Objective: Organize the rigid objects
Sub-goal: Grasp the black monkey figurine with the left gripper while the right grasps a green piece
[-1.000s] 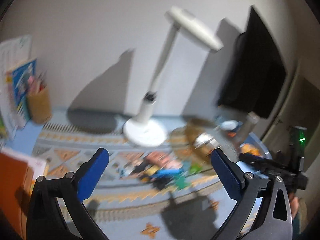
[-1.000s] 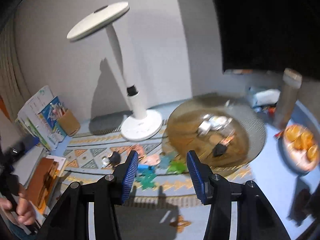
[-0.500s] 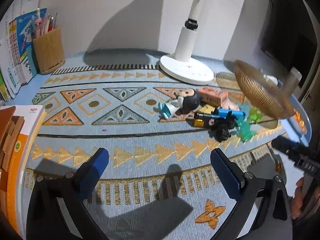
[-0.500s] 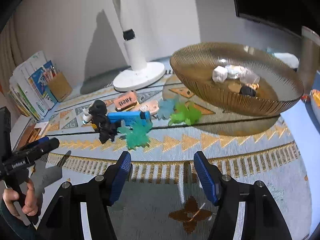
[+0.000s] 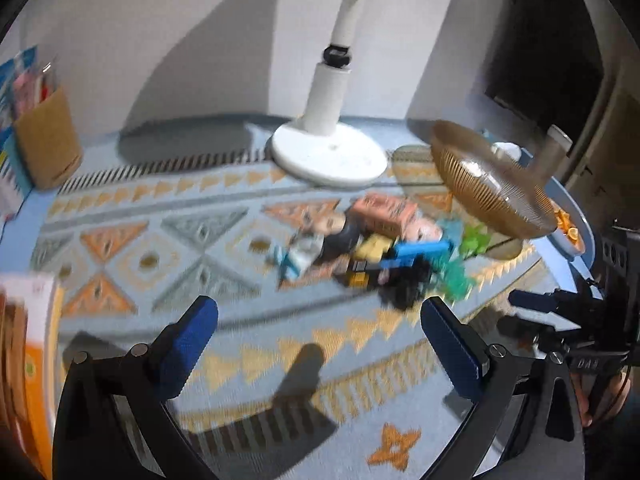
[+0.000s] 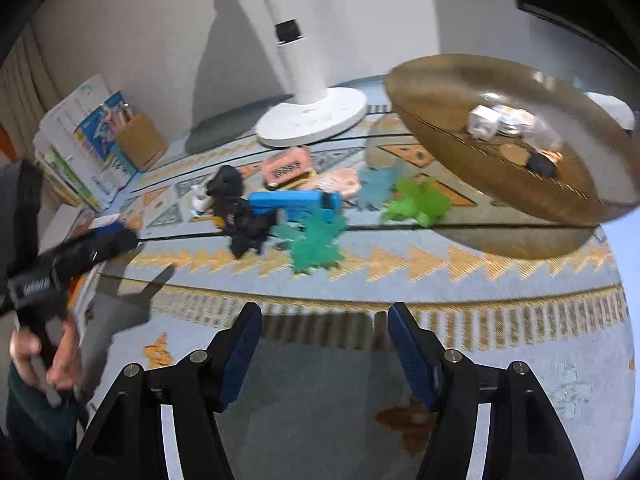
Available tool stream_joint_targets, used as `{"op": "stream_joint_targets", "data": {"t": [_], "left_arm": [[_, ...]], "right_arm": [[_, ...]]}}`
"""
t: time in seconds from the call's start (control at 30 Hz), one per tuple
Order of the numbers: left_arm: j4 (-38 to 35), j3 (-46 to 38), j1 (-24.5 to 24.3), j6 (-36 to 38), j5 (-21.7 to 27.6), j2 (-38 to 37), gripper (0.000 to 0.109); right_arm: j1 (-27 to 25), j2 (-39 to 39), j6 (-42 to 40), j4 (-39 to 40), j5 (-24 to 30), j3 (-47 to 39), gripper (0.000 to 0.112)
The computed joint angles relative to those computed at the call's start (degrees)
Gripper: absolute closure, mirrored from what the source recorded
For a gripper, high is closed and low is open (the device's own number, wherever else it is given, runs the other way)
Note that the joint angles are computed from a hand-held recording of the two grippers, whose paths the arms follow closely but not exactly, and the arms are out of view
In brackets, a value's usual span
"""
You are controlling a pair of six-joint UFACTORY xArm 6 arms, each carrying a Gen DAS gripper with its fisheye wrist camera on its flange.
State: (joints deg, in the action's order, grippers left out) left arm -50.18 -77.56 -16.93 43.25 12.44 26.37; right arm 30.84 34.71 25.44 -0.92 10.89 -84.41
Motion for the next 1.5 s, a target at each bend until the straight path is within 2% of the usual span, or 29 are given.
{"op": "stream_joint_targets", "data": {"t": [0.1, 0.17, 0.23, 0.43, 0.5, 0.57, 0.63, 0.7, 0.73, 0.77, 0.8, 0.83, 0.9, 0.93, 1.07, 1.33, 1.5], "left_arm": [[9.3, -5.4, 0.8, -5.7, 2.4, 4.0, 0.007], [13.0, -8.8, 1.1, -7.5, 4.3, 6.6, 0.007], [13.4, -13.2, 1.7, -7.8, 7.5, 9.5, 0.007], [10.5, -24.8, 3.2, -7.6, 16.2, 17.5, 0.011], [11.4, -26.8, 3.2, -8.2, 17.5, 19.0, 0.013], [12.4, -28.5, 3.0, -8.6, 18.7, 20.3, 0.021], [12.7, -29.6, 2.9, -8.7, 19.2, 21.1, 0.023], [12.1, -30.3, 2.8, -8.3, 18.8, 21.6, 0.023], [11.4, -30.6, 2.8, -7.9, 18.8, 21.9, 0.028], [10.7, -30.8, 2.8, -7.4, 19.0, 22.0, 0.039], [10.4, -31.1, 2.8, -7.1, 18.9, 22.1, 0.048], [10.9, -31.4, 2.8, -7.6, 19.4, 22.3, 0.051], [11.7, -30.7, 2.6, -7.9, 18.4, 21.9, 0.051], [12.3, -29.7, 2.4, -8.4, 17.5, 21.3, 0.051], [11.2, -24.6, 2.2, -8.4, 14.9, 17.9, 0.051], [3.6, -9.1, 1.1, -2.9, 8.1, 7.2, 0.051], [-2.1, -0.1, -0.7, 0.1, 1.9, 1.4, 0.051]], "right_arm": [[0.2, 1.0, -3.9, 4.0, 1.2, -2.3, 0.048], [0.1, 2.0, -2.9, 2.2, 3.1, -4.5, 0.048], [-0.1, 3.3, -0.9, -1.0, 5.2, -6.9, 0.048], [0.2, 8.1, -1.2, -1.6, 9.7, -14.2, 0.048], [0.3, 10.2, 0.1, -3.5, 12.0, -17.4, 0.048], [0.5, 12.1, 1.0, -5.0, 13.7, -20.3, 0.048], [0.5, 13.2, 2.5, -7.2, 14.3, -21.9, 0.048], [0.7, 14.5, 3.7, -9.3, 15.8, -24.3, 0.048], [0.8, 15.3, 4.9, -11.1, 16.8, -25.7, 0.049], [0.8, 15.9, 5.7, -12.5, 17.4, -26.6, 0.049], [1.0, 16.3, 6.6, -14.2, 17.9, -27.4, 0.056], [1.2, 16.7, 7.8, -16.5, 18.6, -28.2, 0.062], [1.4, 17.0, 9.0, -19.4, 19.4, -28.8, 0.069], [1.5, 16.7, 9.6, -20.8, 19.4, -28.4, 0.077], [1.3, 12.7, 10.1, -20.5, 15.1, -21.6, 0.077], [1.5, 2.6, 18.4, -30.9, 8.5, -6.6, 0.077], [0.9, -2.0, 18.9, -33.8, 5.4, 1.0, 0.077]]}}
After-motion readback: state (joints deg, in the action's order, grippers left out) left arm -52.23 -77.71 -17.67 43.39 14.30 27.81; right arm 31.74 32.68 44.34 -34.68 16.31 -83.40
